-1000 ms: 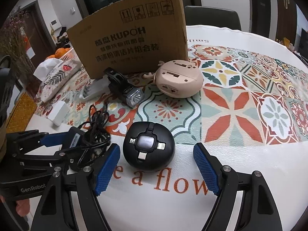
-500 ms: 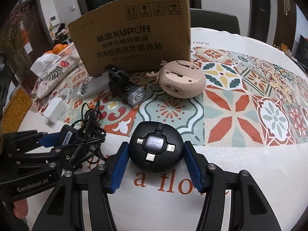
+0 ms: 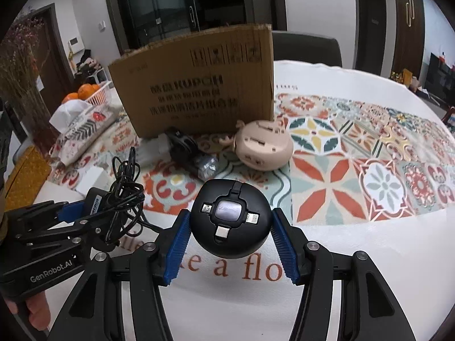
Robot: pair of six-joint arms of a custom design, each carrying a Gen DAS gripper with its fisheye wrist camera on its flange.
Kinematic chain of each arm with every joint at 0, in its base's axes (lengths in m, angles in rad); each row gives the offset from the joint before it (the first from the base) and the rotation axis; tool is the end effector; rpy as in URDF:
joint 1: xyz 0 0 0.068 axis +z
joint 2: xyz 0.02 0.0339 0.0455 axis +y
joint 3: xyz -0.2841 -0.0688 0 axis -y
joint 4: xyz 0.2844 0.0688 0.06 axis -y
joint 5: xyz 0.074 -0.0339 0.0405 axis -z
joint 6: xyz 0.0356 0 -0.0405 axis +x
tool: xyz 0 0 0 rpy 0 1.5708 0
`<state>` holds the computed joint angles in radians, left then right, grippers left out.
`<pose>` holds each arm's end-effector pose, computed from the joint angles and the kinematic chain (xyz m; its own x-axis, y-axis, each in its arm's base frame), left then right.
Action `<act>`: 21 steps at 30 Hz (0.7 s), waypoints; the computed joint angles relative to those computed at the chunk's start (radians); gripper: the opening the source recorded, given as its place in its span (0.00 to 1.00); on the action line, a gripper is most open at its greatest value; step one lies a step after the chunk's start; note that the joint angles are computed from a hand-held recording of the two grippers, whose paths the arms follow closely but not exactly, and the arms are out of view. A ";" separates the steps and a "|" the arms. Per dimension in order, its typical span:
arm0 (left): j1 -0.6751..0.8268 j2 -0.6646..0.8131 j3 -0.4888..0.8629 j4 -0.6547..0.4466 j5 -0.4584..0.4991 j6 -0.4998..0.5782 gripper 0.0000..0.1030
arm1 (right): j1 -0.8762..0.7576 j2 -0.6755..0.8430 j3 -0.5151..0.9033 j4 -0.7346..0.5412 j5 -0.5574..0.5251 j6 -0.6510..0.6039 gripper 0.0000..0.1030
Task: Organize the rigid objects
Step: 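Grasp the black power adapter with the left gripper while the right grasps the black cable reel, then carry the adapter and cable reel into the box and open both grippers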
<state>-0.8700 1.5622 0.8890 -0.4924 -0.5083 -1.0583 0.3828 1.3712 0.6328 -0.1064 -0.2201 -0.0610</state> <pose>0.2188 -0.2325 0.1706 -0.7647 -0.2743 -0.5831 -0.2497 0.9603 -0.1242 0.2629 0.1143 0.1636 -0.6620 -0.3307 -0.6726 -0.5403 0.8325 0.1225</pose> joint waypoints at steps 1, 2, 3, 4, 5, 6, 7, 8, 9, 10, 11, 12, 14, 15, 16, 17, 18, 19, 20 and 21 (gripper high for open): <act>-0.002 -0.012 0.000 -0.007 -0.015 0.001 0.39 | 0.006 -0.011 0.002 -0.005 0.007 0.003 0.56; -0.003 -0.021 0.000 -0.011 -0.027 0.004 0.39 | 0.011 -0.022 0.003 -0.008 0.013 0.007 0.56; -0.005 -0.030 -0.001 -0.016 -0.036 0.004 0.39 | 0.014 -0.031 0.004 -0.010 0.016 0.009 0.56; -0.006 -0.044 -0.004 -0.017 -0.046 0.007 0.39 | 0.019 -0.042 0.007 -0.015 0.019 0.011 0.56; -0.004 -0.059 -0.007 -0.019 -0.055 0.012 0.39 | 0.024 -0.051 0.010 -0.019 0.022 0.015 0.56; -0.004 -0.067 -0.007 -0.021 -0.061 0.014 0.39 | 0.028 -0.060 0.013 -0.022 0.025 0.018 0.56; -0.002 -0.080 -0.008 -0.022 -0.070 0.022 0.40 | 0.033 -0.073 0.017 -0.026 0.028 0.024 0.56; 0.000 -0.090 -0.009 -0.022 -0.077 0.028 0.40 | 0.038 -0.080 0.022 -0.029 0.032 0.028 0.56; 0.002 -0.099 -0.007 -0.024 -0.083 0.034 0.40 | 0.043 -0.087 0.026 -0.031 0.036 0.032 0.56; 0.005 -0.108 -0.005 -0.026 -0.091 0.043 0.40 | 0.048 -0.095 0.030 -0.032 0.040 0.035 0.56; 0.008 -0.117 -0.003 -0.025 -0.098 0.053 0.40 | 0.052 -0.101 0.037 -0.033 0.043 0.039 0.56; 0.011 -0.123 0.001 -0.026 -0.104 0.060 0.40 | 0.056 -0.106 0.044 -0.035 0.047 0.042 0.56; 0.018 -0.141 0.006 -0.025 -0.120 0.085 0.40 | 0.063 -0.113 0.058 -0.036 0.052 0.050 0.56; 0.023 -0.148 0.011 -0.027 -0.127 0.097 0.40 | 0.066 -0.116 0.063 -0.036 0.055 0.053 0.56; 0.028 -0.155 0.017 -0.028 -0.137 0.110 0.40 | 0.069 -0.118 0.072 -0.033 0.059 0.059 0.56; 0.032 -0.162 0.020 -0.028 -0.144 0.121 0.40 | 0.070 -0.117 0.080 -0.030 0.061 0.062 0.56; 0.039 -0.168 0.026 -0.027 -0.150 0.136 0.40 | 0.072 -0.115 0.091 -0.028 0.064 0.065 0.56; 0.042 -0.170 0.032 -0.027 -0.154 0.143 0.40 | 0.075 -0.115 0.099 -0.027 0.067 0.068 0.56; 0.050 -0.175 0.038 -0.023 -0.156 0.160 0.40 | 0.076 -0.115 0.109 -0.025 0.070 0.073 0.56; 0.057 -0.178 0.044 -0.022 -0.157 0.171 0.40 | 0.077 -0.112 0.121 -0.023 0.071 0.077 0.56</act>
